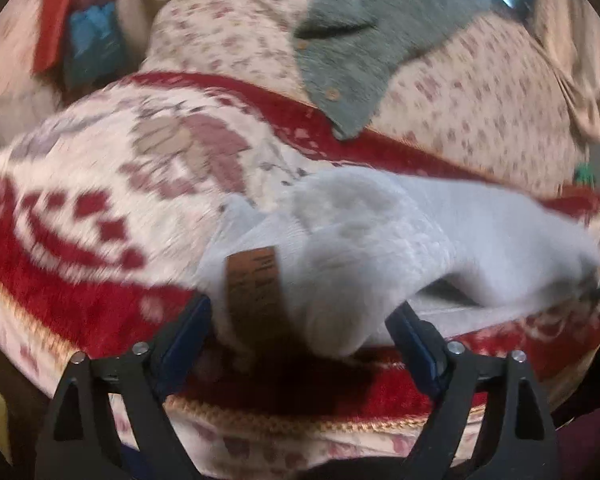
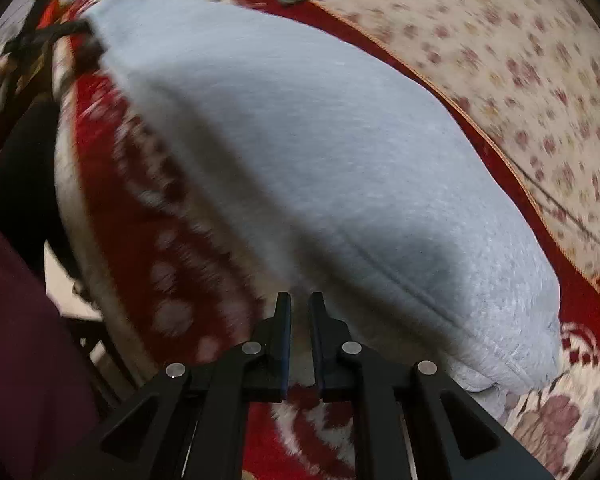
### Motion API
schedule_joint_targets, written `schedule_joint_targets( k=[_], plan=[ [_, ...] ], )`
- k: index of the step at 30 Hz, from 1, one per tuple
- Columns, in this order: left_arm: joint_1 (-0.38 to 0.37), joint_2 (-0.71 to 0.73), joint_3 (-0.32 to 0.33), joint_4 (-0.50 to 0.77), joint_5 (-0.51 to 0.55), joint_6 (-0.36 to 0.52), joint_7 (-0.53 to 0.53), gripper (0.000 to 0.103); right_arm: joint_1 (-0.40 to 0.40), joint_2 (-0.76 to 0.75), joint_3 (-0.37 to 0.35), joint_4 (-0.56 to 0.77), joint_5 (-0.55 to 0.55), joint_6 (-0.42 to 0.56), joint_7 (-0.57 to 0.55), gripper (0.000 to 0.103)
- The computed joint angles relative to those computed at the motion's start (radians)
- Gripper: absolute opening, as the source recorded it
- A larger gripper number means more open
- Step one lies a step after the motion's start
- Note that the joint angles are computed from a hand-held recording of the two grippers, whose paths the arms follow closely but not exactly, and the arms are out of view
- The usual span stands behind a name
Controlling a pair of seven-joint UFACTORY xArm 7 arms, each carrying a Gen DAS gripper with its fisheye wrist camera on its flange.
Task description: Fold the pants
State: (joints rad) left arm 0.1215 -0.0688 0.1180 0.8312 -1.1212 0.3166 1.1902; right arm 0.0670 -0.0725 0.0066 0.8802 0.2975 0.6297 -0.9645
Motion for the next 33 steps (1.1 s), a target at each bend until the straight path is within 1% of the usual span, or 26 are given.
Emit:
schedule_joint_targets(
  k=[1,3,5,7,8,10,11,12,14,15,16,17,18,19,20,21,23,24,25,26,27,28,29,30,32,33],
  plan=[
    [0.01,-0.014,0.013,-0.003,-0.021,0.031,-0.011,0.091,0.006,-0.014,-0.002,0.007,0.044,0.024,-0.032,0.011],
    [0.018,-0.031,0.024,-0.009,-0.041,0.062,-0.034,0.093,0.031,-0.035,-0.008,0.034,0.177,0.076,-0.109,0.011],
    [0.01,-0.058,0.02,-0.03,-0.064,0.044,-0.041,0.093,0.059,-0.028,-0.001,0.066,0.295,0.095,-0.15,0.011],
    [-0.008,-0.088,0.012,-0.062,-0.067,0.012,-0.045,0.093,0.094,0.015,0.019,0.121,0.451,0.1,-0.192,0.012],
    [-0.015,-0.099,0.003,-0.078,-0.033,-0.008,-0.083,0.093,0.107,0.048,0.032,0.16,0.531,0.119,-0.204,0.012],
    [-0.023,-0.109,-0.013,-0.106,0.074,-0.048,-0.201,0.093,0.124,0.123,0.07,0.241,0.635,0.158,-0.18,0.012],
    [-0.03,-0.115,-0.017,-0.12,0.107,-0.065,-0.244,0.093,0.134,0.182,0.095,0.309,0.663,0.186,-0.148,0.012],
    [-0.035,-0.121,-0.022,-0.133,0.145,-0.079,-0.289,0.093,0.143,0.222,0.12,0.352,0.67,0.189,-0.127,0.012],
    [-0.023,-0.131,-0.062,-0.176,0.276,-0.152,-0.417,0.093,0.165,0.308,0.171,0.452,0.682,0.191,-0.088,0.012],
    [0.005,-0.131,-0.101,-0.2,0.367,-0.204,-0.507,0.093,0.171,0.336,0.19,0.486,0.68,0.188,-0.066,0.012],
    [0.049,-0.126,-0.15,-0.221,0.468,-0.245,-0.599,0.093,0.183,0.366,0.207,0.519,0.669,0.173,-0.041,0.013],
    [0.077,-0.118,-0.175,-0.226,0.534,-0.251,-0.657,0.093,0.2,0.389,0.222,0.546,0.648,0.143,-0.024,0.013],
    [0.083,-0.108,-0.18,-0.225,0.558,-0.255,-0.683,0.093,0.222,0.406,0.233,0.565,0.612,0.094,-0.014,0.013],
    [0.052,-0.093,-0.152,-0.216,0.54,-0.258,-0.686,0.093,0.239,0.422,0.242,0.582,0.573,0.053,-0.008,0.013],
    [0.017,-0.08,-0.118,-0.203,0.503,-0.25,-0.667,0.093,0.263,0.438,0.252,0.595,0.524,0.006,-0.004,0.014],
    [-0.023,-0.062,-0.077,-0.182,0.448,-0.234,-0.636,0.093,0.271,0.455,0.261,0.615,0.488,-0.006,0.005,0.016],
    [-0.074,-0.022,-0.017,-0.139,0.354,-0.195,-0.601,0.093,0.281,0.5,0.274,0.664,0.415,-0.007,0.024,0.035],
    [-0.082,-0.008,-0.002,-0.122,0.322,-0.175,-0.593,0.093,0.284,0.514,0.283,0.675,0.389,-0.013,0.027,0.069],
    [-0.086,-0.003,0.005,-0.115,0.287,-0.162,-0.57,0.093,0.289,0.52,0.29,0.67,0.367,-0.039,0.029,0.087],
    [-0.085,0.003,0.006,-0.109,0.265,-0.155,-0.551,0.093,0.289,0.517,0.296,0.653,0.351,-0.084,0.022,0.086],
    [-0.081,0.007,0.003,-0.107,0.257,-0.156,-0.543,0.093,0.296,0.506,0.3,0.617,0.337,-0.171,0.014,0.086],
    [-0.075,0.011,-0.001,-0.108,0.261,-0.162,-0.543,0.093,0.302,0.511,0.303,0.61,0.321,-0.225,0.012,0.086],
    [-0.07,0.015,-0.005,-0.108,0.263,-0.164,-0.548,0.093,0.298,0.52,0.311,0.612,0.294,-0.237,0.018,0.086],
    [-0.064,0.019,-0.008,-0.105,0.262,-0.161,-0.554,0.093,0.303,0.539,0.304,0.638,0.252,-0.208,0.049,0.086],
    [-0.052,0.027,-0.01,-0.094,0.243,-0.145,-0.558,0.093,0.318,0.575,0.292,0.673,0.187,-0.202,0.11,0.086],
    [-0.048,0.029,-0.012,-0.091,0.225,-0.138,-0.551,0.093,0.309,0.589,0.304,0.687,0.176,-0.19,0.12,0.084]
  ],
)
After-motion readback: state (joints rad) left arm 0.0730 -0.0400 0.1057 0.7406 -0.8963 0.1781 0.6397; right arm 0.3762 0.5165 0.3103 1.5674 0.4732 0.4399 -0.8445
